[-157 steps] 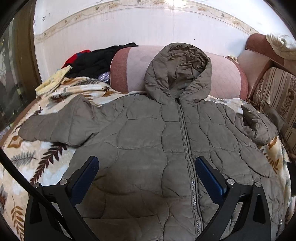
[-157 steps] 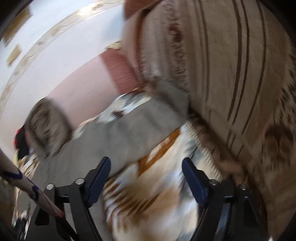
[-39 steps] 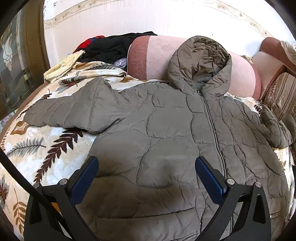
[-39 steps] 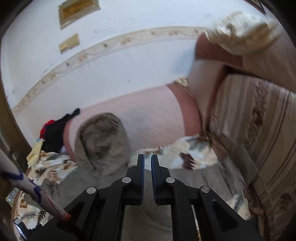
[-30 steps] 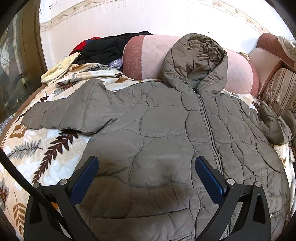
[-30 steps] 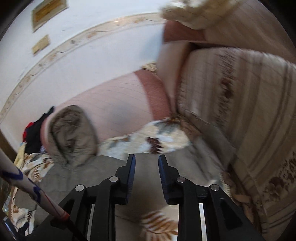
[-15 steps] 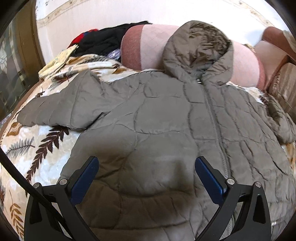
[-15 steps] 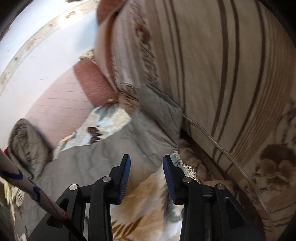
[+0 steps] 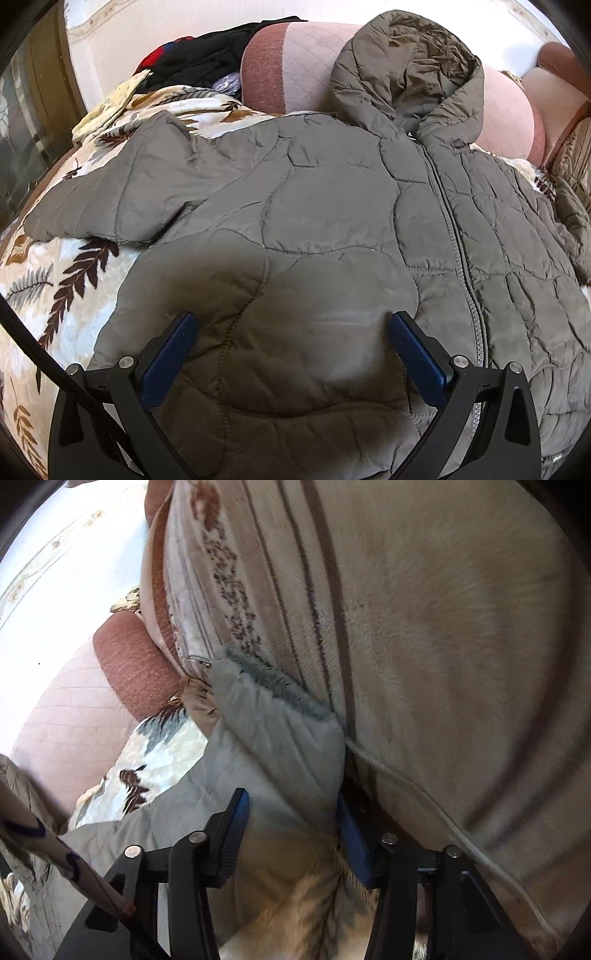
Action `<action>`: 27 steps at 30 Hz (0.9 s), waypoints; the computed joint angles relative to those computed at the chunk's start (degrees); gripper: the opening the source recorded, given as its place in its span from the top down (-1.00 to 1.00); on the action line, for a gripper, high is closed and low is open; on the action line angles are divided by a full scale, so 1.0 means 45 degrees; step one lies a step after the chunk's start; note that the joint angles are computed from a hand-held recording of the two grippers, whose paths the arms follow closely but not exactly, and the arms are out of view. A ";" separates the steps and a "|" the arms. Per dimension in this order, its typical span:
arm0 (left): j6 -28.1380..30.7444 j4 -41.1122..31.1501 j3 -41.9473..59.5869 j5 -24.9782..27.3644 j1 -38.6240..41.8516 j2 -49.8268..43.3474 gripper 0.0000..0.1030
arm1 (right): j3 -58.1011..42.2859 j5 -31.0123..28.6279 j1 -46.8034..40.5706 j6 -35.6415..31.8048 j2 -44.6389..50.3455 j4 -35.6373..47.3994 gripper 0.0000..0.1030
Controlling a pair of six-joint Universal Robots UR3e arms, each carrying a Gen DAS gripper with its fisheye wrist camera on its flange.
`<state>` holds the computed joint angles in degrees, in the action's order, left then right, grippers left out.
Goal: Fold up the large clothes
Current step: 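Lift the grasped sleeve and jacket side with the right gripper, then carry the sleeve across the jacket body and open the right gripper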
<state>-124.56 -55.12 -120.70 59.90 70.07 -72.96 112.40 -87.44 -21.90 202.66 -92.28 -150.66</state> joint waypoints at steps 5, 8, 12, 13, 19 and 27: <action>0.0037 0.0140 -0.0084 0.0007 -0.0059 0.0033 -1.00 | 0.0044 0.0115 -0.0073 -0.0628 0.0056 -0.0378 0.76; 0.0125 -0.0112 -0.0035 -0.0133 0.0108 0.0144 -1.00 | 0.0083 0.0154 0.0164 -0.0673 -0.0727 -0.0487 0.78; 0.0521 -0.1083 0.0225 -0.0595 0.0636 0.0513 -1.00 | -0.1145 0.0575 0.0708 -0.0641 -0.1452 0.0410 0.80; 0.0644 -0.1339 0.0308 -0.0734 0.0789 0.0621 -1.00 | -0.1747 0.0707 0.0975 -0.0558 -0.1553 0.0816 0.80; 0.1390 -0.2876 0.0950 -0.1539 0.1764 0.1006 -1.00 | -0.5698 0.1003 0.3487 0.0316 -0.0876 0.2118 0.80; 0.2134 -0.4239 0.1832 -0.2192 0.2821 0.0809 -1.00 | -1.3108 0.0076 0.8384 0.0899 0.3432 0.3810 0.80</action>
<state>-114.96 -74.19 -112.45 50.04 82.76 -69.32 53.41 -87.10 15.82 206.70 -76.83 -133.51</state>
